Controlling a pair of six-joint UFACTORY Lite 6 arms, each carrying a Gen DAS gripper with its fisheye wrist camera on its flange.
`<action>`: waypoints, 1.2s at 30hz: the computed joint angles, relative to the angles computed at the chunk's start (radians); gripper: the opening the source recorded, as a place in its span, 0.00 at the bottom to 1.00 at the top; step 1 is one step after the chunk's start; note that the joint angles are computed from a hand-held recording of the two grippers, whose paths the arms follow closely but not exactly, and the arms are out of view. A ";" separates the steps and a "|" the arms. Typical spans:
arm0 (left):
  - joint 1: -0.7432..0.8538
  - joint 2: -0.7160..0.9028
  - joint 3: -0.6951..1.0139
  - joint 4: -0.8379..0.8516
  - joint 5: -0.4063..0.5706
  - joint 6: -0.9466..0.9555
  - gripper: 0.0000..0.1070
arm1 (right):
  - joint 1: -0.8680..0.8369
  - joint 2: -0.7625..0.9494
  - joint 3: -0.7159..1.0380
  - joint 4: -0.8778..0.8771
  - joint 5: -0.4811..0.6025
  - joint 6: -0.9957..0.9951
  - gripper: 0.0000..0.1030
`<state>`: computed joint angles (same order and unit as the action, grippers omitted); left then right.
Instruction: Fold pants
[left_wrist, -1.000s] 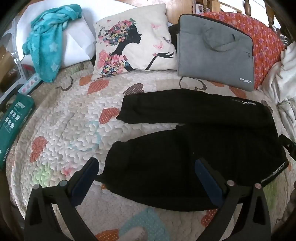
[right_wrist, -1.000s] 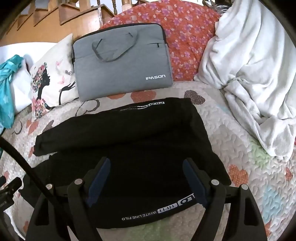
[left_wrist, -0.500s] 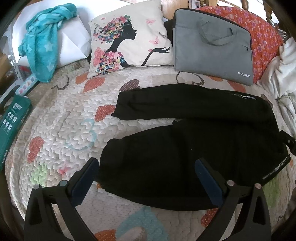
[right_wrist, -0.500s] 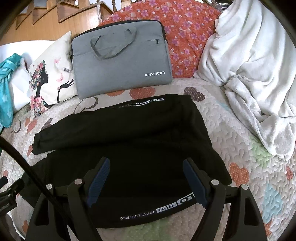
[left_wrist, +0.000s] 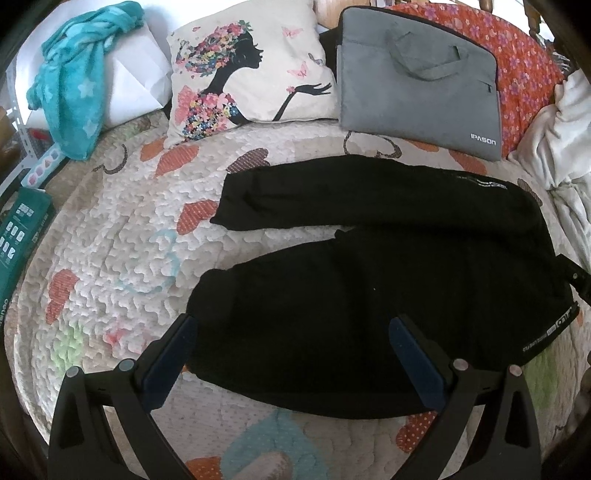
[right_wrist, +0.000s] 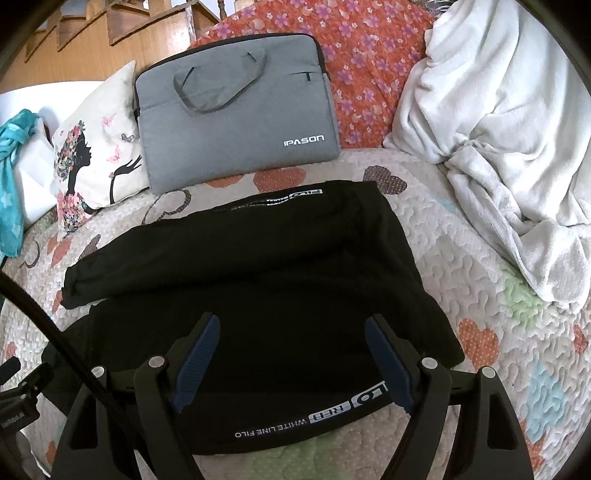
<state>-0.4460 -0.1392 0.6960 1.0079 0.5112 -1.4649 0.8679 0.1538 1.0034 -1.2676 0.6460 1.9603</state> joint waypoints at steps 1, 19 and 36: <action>0.002 0.008 0.002 -0.002 -0.005 0.002 0.96 | -0.001 0.000 -0.001 0.001 -0.001 -0.001 0.83; 0.061 0.276 0.116 -0.249 -0.114 0.246 0.96 | -0.033 -0.003 -0.015 0.014 -0.040 -0.012 0.83; 0.089 0.183 0.015 -0.384 -0.181 0.412 0.87 | -0.077 0.010 -0.013 0.003 -0.042 0.014 0.83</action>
<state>-0.3571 0.0441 0.7106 0.6241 0.3302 -1.0534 0.7914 0.1642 0.9899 -1.2649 0.6035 1.9739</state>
